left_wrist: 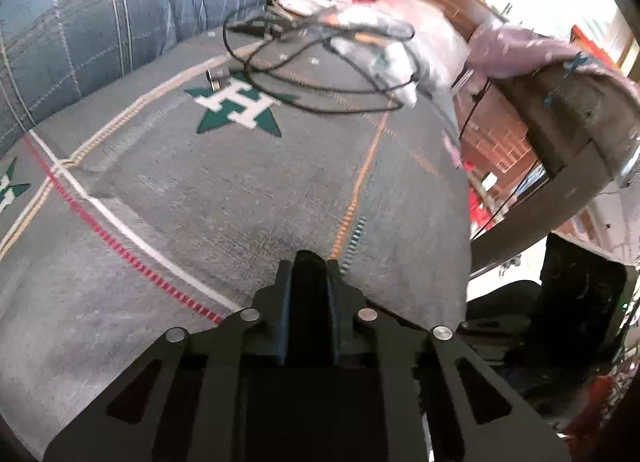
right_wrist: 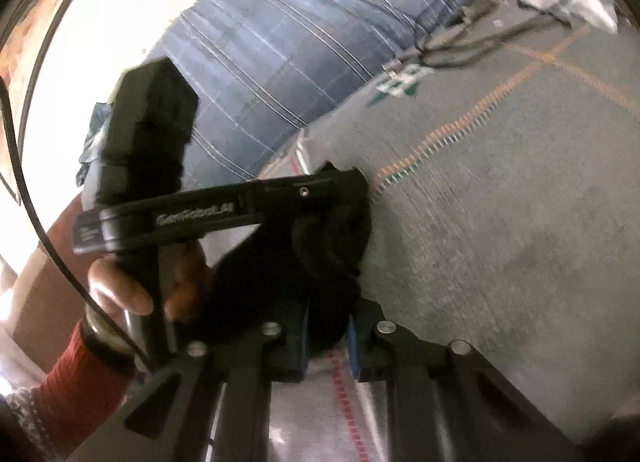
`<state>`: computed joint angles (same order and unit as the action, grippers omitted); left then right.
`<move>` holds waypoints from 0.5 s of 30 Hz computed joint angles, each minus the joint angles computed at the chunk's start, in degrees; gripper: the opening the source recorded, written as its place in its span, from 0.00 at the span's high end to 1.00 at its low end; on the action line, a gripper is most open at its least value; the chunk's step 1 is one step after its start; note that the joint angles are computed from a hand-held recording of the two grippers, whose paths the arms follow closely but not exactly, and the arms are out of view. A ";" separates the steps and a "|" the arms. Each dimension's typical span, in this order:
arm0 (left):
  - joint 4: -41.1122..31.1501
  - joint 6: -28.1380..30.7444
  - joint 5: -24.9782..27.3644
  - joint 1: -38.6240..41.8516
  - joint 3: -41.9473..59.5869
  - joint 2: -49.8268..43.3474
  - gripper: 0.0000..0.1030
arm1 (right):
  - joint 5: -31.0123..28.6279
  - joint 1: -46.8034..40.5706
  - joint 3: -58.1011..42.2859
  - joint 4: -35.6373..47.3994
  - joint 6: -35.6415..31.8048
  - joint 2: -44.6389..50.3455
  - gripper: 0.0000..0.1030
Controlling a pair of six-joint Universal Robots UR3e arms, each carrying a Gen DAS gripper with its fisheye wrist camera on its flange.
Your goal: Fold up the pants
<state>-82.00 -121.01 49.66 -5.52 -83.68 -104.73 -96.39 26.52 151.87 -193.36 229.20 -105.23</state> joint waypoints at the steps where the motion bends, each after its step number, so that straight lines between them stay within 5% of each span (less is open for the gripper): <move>1: -1.28 1.30 -0.91 1.14 -0.52 1.57 0.88 | -2.51 2.64 -3.10 3.48 -0.40 -0.38 0.87; 8: -21.49 13.25 -9.09 14.68 4.46 11.11 0.88 | -11.46 14.03 -23.64 17.48 -7.47 3.33 0.87; 15: -39.36 26.57 -10.83 34.29 10.98 13.52 0.88 | -7.22 19.25 -45.86 21.37 -16.50 19.11 0.87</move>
